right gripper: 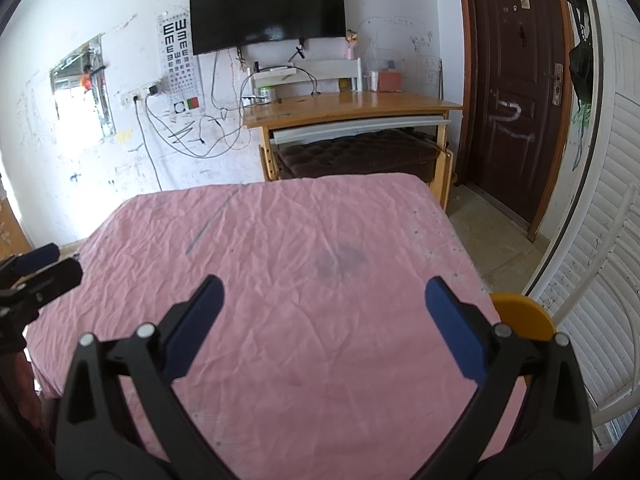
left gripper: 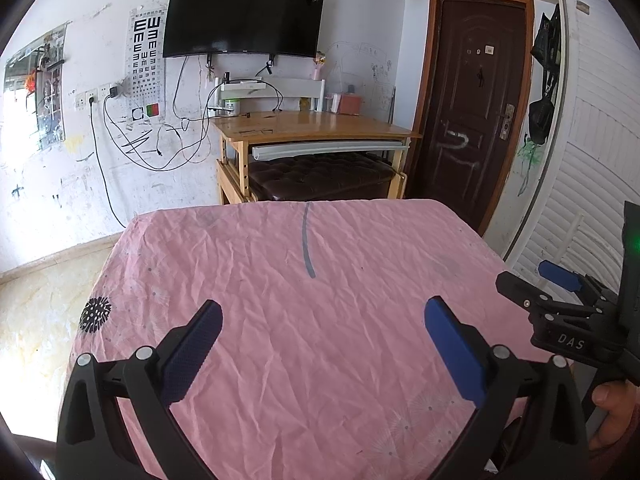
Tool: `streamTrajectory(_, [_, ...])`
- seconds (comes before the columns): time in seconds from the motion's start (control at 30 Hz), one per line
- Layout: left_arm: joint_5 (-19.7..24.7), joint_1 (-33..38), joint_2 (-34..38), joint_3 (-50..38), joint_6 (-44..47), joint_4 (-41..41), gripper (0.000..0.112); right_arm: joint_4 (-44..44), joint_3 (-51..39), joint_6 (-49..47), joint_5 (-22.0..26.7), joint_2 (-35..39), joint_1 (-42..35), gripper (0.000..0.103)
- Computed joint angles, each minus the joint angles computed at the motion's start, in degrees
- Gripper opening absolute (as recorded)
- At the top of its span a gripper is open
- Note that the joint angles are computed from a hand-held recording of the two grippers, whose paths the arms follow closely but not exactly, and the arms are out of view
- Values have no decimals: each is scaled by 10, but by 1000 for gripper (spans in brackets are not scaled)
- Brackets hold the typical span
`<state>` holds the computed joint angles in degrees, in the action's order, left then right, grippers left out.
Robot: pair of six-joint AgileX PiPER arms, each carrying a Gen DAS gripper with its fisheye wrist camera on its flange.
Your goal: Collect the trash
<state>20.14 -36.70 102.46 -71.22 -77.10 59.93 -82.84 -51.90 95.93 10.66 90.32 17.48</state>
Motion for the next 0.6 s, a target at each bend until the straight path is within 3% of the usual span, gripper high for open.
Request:
streamTrajectory(0.3, [-16,10,10,-5,40,-36,96,-4,-1,5,2,2,2,97])
streamTrajectory(0.6, [-18,4,10,7,-32,40,96,-13,0,14,5,2,5,97])
